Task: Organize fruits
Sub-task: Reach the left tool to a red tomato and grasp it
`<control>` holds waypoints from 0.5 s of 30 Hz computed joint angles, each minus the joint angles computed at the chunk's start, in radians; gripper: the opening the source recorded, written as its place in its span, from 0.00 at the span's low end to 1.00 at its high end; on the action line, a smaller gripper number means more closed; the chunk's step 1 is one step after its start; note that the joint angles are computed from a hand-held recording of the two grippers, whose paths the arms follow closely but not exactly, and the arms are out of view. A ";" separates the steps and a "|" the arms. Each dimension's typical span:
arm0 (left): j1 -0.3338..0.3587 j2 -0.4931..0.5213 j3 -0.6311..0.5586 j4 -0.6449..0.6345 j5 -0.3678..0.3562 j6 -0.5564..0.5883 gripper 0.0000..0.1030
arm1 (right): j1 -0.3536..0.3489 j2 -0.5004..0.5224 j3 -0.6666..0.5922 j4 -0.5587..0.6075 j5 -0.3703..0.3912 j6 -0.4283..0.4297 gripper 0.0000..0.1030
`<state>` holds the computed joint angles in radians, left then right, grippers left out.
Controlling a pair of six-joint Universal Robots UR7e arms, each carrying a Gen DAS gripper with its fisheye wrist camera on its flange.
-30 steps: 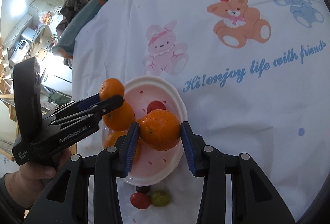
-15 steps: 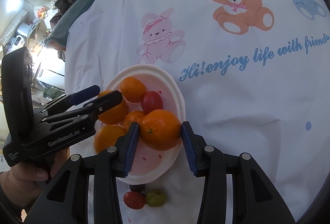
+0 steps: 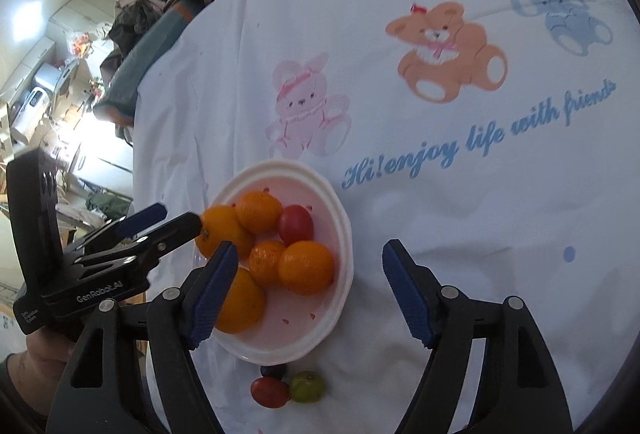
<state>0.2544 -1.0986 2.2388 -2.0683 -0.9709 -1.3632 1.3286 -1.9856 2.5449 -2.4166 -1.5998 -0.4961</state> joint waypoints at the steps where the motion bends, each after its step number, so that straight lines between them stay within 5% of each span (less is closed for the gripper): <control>1: -0.007 -0.008 0.000 0.011 0.000 -0.012 0.76 | -0.002 -0.012 -0.002 0.007 0.007 0.001 0.75; 15: -0.176 -0.125 0.042 0.142 -0.064 -0.181 0.76 | 0.012 -0.254 -0.003 0.192 0.039 -0.027 0.75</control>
<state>0.0784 -1.2236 2.2808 -1.9266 -1.0348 -1.5441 1.3406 -2.2394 2.5416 -2.2245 -1.5605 -0.5228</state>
